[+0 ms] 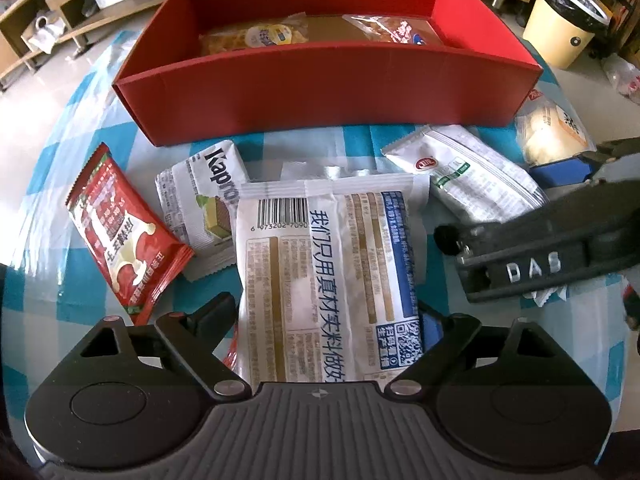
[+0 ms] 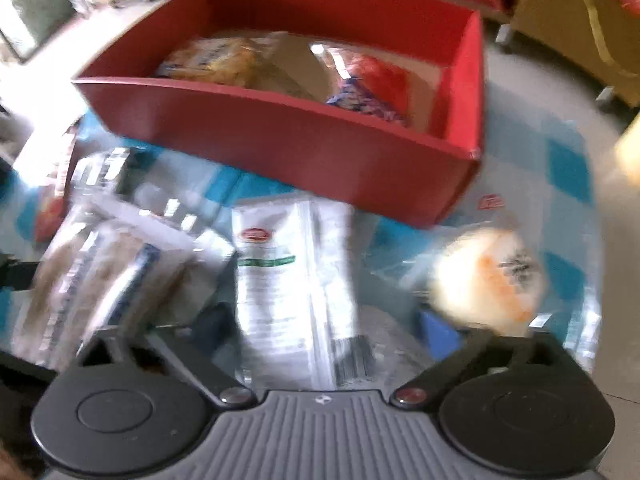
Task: Organize snacks
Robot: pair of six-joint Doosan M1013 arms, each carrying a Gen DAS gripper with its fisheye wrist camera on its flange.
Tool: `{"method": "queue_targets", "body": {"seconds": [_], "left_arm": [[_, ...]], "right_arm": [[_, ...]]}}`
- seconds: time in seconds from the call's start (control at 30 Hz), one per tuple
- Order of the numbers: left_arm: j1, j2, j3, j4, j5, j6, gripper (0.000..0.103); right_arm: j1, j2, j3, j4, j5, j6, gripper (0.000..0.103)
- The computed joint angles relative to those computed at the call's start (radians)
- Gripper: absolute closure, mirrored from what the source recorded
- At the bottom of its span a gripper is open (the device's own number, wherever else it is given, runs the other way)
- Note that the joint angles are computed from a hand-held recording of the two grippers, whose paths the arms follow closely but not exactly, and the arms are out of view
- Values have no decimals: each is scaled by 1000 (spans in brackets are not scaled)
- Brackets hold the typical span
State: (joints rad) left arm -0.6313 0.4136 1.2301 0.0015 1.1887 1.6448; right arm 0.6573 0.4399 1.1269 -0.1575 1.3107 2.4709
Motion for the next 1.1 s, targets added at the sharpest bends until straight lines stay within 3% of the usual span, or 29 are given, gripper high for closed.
{"method": "queue_targets", "body": {"seconds": [0.13,0.17,0.23,0.3,0.37,0.8,1.1], "left_arm": [[6,9,-10,-20,16,-2,11],[7,9,-14,-25,18,-4,12],[12,12,-20,-39,21,2,16],[14,12,-23,-45,21,4,17],[15,9,-22,-49,17,7,19],[27,-23,0,-76,7,42,25],[25,-22,6,-59,11,51,20]], "right_arm": [[10,17,-26,-22,38,-9,1],[11,17,-29,-22,40,-7,5],[14,15,-38,-35,44,2,22],[13,9,-37,-32,28,1,51],[9,-2,-30,-9,5,20,55],[67,-17,-39,-60,19,112,61],[92,-3,-38,-57,56,116,56]]}}
